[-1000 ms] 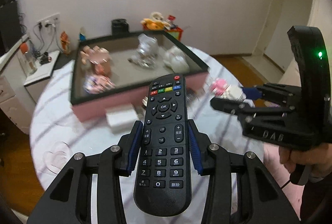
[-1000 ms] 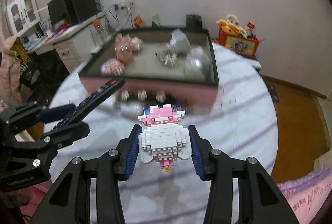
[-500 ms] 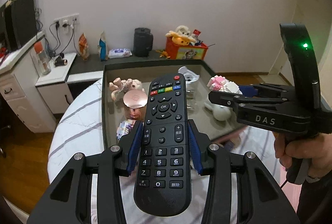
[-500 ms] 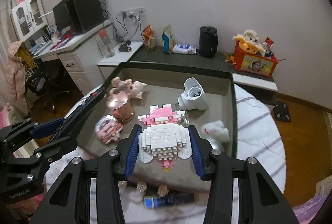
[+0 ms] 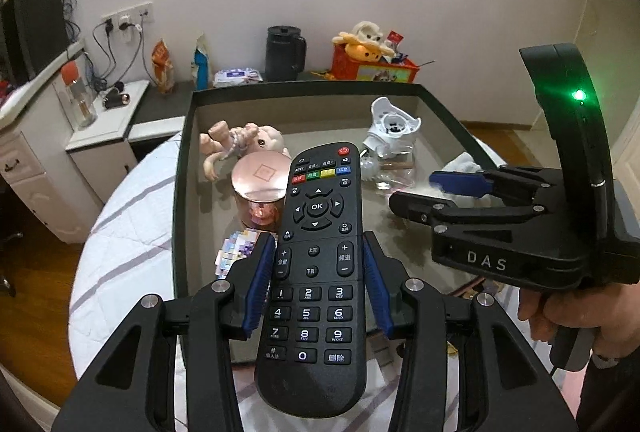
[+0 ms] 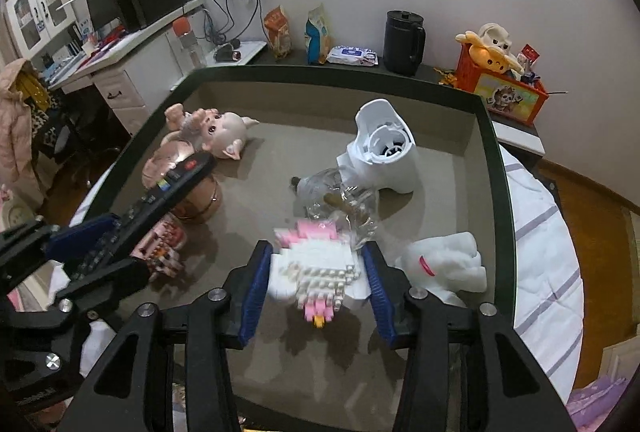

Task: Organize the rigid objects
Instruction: 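Carry the remote and block figure into the pink box and release both, then withdraw both tools from the box toward the items beside it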

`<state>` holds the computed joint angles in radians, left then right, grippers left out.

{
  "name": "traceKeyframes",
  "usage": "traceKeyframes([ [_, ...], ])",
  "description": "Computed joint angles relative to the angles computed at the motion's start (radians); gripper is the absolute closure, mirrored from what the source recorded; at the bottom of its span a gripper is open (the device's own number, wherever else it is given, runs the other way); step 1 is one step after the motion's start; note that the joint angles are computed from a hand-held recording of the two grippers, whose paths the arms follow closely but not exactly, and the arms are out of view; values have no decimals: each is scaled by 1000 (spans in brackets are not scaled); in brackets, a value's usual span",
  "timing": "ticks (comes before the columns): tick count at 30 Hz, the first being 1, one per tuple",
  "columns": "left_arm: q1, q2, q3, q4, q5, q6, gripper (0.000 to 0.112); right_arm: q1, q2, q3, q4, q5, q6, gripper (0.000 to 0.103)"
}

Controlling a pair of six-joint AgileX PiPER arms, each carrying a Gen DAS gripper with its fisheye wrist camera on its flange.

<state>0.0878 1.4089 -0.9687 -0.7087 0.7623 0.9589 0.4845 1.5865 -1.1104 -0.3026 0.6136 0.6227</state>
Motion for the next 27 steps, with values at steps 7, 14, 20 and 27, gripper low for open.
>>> traceKeyframes([
  [7, 36, -104, 32, -25, -12, 5, 20, 10, -59, 34, -11, -12, 46, 22],
  [14, 192, -264, 64, -159, 105, 91, 10, 119, -216, 70, -161, 59, 242, 21],
  [20, 265, -491, 151, -97, 41, 88, 10, 368, -391, 120, -413, 234, 556, 21],
  [27, 514, -575, 235, -70, 269, 142, 10, 749, -485, 175, -593, 541, 879, 20],
])
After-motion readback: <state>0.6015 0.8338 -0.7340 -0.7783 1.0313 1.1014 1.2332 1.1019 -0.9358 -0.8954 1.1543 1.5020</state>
